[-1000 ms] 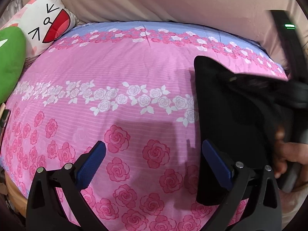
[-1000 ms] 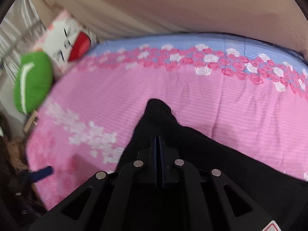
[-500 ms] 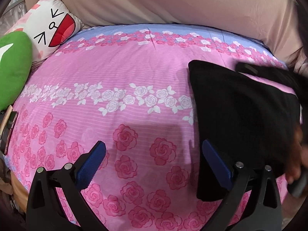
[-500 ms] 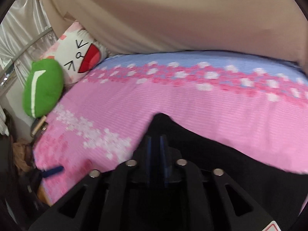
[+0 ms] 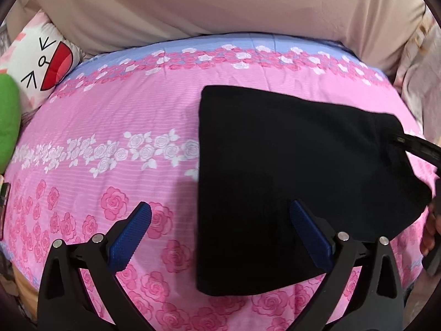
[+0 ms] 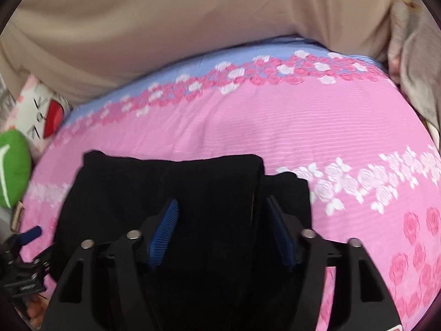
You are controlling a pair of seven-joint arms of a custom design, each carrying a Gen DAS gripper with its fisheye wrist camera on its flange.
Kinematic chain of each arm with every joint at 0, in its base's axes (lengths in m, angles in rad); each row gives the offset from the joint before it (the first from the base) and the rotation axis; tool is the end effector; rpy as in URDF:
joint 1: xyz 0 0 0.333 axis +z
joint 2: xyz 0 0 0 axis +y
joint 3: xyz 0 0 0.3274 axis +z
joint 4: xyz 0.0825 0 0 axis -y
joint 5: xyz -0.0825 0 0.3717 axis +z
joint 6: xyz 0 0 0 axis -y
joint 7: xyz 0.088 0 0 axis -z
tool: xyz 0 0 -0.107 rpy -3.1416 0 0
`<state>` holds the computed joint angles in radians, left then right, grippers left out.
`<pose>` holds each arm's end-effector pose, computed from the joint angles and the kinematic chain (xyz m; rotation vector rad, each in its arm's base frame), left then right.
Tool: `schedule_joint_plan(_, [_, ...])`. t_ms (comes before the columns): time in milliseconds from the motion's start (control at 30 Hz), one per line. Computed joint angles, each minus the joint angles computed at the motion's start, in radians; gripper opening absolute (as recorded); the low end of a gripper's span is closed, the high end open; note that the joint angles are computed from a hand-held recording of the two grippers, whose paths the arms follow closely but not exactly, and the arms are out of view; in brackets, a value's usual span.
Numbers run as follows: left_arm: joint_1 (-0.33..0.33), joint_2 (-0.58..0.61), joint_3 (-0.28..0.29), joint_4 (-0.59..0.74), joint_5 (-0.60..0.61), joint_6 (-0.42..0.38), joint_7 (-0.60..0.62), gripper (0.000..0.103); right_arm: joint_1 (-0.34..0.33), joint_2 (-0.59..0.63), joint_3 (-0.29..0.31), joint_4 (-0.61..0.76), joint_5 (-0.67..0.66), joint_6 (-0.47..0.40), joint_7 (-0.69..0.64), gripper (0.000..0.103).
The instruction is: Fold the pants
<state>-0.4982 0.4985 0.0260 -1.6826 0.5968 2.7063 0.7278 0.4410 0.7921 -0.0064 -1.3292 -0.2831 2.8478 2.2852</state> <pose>0.6196 -0.3415 0.3822 -1.7431 1.9557 -0.6080 0.7066 0.3462 0.3567 -1.6963 1.7583 -0.4184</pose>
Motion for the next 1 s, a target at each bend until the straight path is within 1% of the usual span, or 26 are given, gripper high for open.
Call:
schedule_joint_plan(33, [-0.005, 0.004, 0.002, 0.007, 0.001, -0.008, -0.005, 0.098, -0.008, 0.008, 0.014, 0.025, -0.066, -0.029, 0.052, 0.03])
schedule_joint_plan(67, [-0.008, 0.006, 0.005, 0.011, 0.005, -0.015, -0.009, 0.098, -0.006, -0.017, 0.011, 0.015, -0.202, -0.038, 0.174, 0.018])
schedule_joint_plan(100, [-0.01, 0.006, 0.008, 0.013, 0.009, -0.021, -0.013, 0.098, -0.034, -0.053, 0.035, -0.031, -0.361, 0.009, 0.311, 0.012])
schedule_joint_plan(133, [-0.008, 0.009, 0.006, 0.016, 0.007, -0.023, -0.015, 0.098, -0.047, -0.105, 0.025, -0.107, -0.449, 0.112, 0.417, 0.012])
schedule_joint_plan(167, [-0.004, 0.009, 0.003, 0.015, 0.004, -0.022, -0.014, 0.098, -0.026, -0.129, -0.018, -0.148, -0.467, 0.159, 0.452, 0.012])
schedule_joint_plan(200, [0.0, 0.012, 0.0, 0.016, 0.0, -0.02, -0.01, 0.098, 0.022, -0.126, -0.081, -0.154, -0.416, 0.151, 0.418, 0.018])
schedule_joint_plan(233, [0.001, 0.018, 0.0, 0.024, -0.002, -0.024, -0.009, 0.098, 0.054, -0.101, -0.108, -0.128, -0.317, 0.088, 0.313, 0.024])
schedule_joint_plan(267, [0.001, 0.023, -0.001, 0.031, -0.004, -0.026, -0.005, 0.098, 0.097, -0.062, -0.157, -0.099, -0.186, 0.015, 0.21, 0.027])
schedule_joint_plan(300, [0.0, 0.028, -0.002, 0.038, -0.006, -0.029, -0.001, 0.098, 0.112, -0.058, -0.171, -0.105, -0.117, -0.002, 0.177, 0.028])
schedule_joint_plan(333, [-0.003, 0.031, 0.001, 0.042, -0.004, -0.032, -0.001, 0.098, 0.101, -0.081, -0.156, -0.146, -0.118, 0.037, 0.212, 0.028])
schedule_joint_plan(367, [-0.004, 0.031, 0.002, 0.043, -0.004, -0.034, 0.0, 0.098, 0.117, -0.126, -0.176, -0.22, -0.17, 0.116, 0.291, 0.028])
schedule_joint_plan(400, [-0.004, 0.029, 0.003, 0.04, -0.004, -0.032, -0.002, 0.098, 0.163, -0.156, -0.227, -0.269, -0.207, 0.168, 0.349, 0.03])
schedule_joint_plan(433, [-0.005, 0.029, 0.005, 0.038, -0.003, -0.029, -0.006, 0.098, 0.2, -0.193, -0.263, -0.319, -0.263, 0.212, 0.407, 0.045])
schedule_joint_plan(500, [-0.007, 0.029, 0.006, 0.037, -0.001, -0.029, -0.009, 0.098, 0.222, -0.228, -0.267, -0.358, -0.282, 0.209, 0.401, 0.066])
schedule_joint_plan(533, [-0.008, 0.029, 0.007, 0.037, 0.001, -0.029, -0.009, 0.098, 0.232, -0.242, -0.267, -0.371, -0.312, 0.189, 0.412, 0.067])
schedule_joint_plan(600, [-0.005, 0.025, 0.005, 0.032, 0.001, -0.026, -0.006, 0.098, 0.186, -0.262, -0.186, -0.398, -0.301, 0.141, 0.36, 0.067])
schedule_joint_plan(667, [-0.004, 0.023, 0.005, 0.028, -0.002, -0.022, -0.009, 0.098, 0.131, -0.257, -0.116, -0.431, -0.273, 0.148, 0.336, 0.068])
schedule_joint_plan(733, [-0.009, 0.024, 0.01, 0.027, 0.005, -0.021, -0.018, 0.098, 0.114, -0.235, -0.091, -0.434, -0.257, 0.176, 0.325, 0.047])
schedule_joint_plan(767, [-0.01, 0.024, 0.01, 0.027, 0.006, -0.024, -0.019, 0.098, 0.141, -0.24, -0.118, -0.442, -0.264, 0.187, 0.355, 0.04])
schedule_joint_plan(800, [-0.009, 0.022, 0.007, 0.026, 0.003, -0.028, -0.017, 0.098, 0.189, -0.257, -0.173, -0.457, -0.29, 0.192, 0.396, 0.023])
schedule_joint_plan(833, [-0.001, 0.012, -0.001, 0.017, -0.008, -0.025, -0.011, 0.098, 0.227, -0.278, -0.221, -0.477, -0.321, 0.219, 0.437, 0.023])
schedule_joint_plan(867, [0.005, 0.002, -0.007, 0.005, -0.014, -0.012, -0.007, 0.098, 0.271, -0.305, -0.284, -0.509, -0.365, 0.276, 0.492, 0.022])
schedule_joint_plan(900, [0.008, -0.011, -0.007, -0.012, -0.015, 0.005, -0.009, 0.098, 0.292, -0.32, -0.313, -0.52, -0.395, 0.281, 0.515, 0.023])
schedule_joint_plan(933, [0.005, -0.023, -0.001, -0.03, -0.006, 0.026, -0.02, 0.098, 0.287, -0.324, -0.306, -0.516, -0.405, 0.249, 0.502, 0.027])
schedule_joint_plan(967, [0.004, -0.026, 0.003, -0.038, 0.0, 0.04, -0.027, 0.098, 0.253, -0.306, -0.265, -0.492, -0.377, 0.18, 0.444, 0.035])
schedule_joint_plan(1000, [0.01, -0.025, -0.005, -0.043, -0.009, 0.05, -0.018, 0.098, 0.223, -0.282, -0.229, -0.476, -0.334, 0.144, 0.397, 0.049])
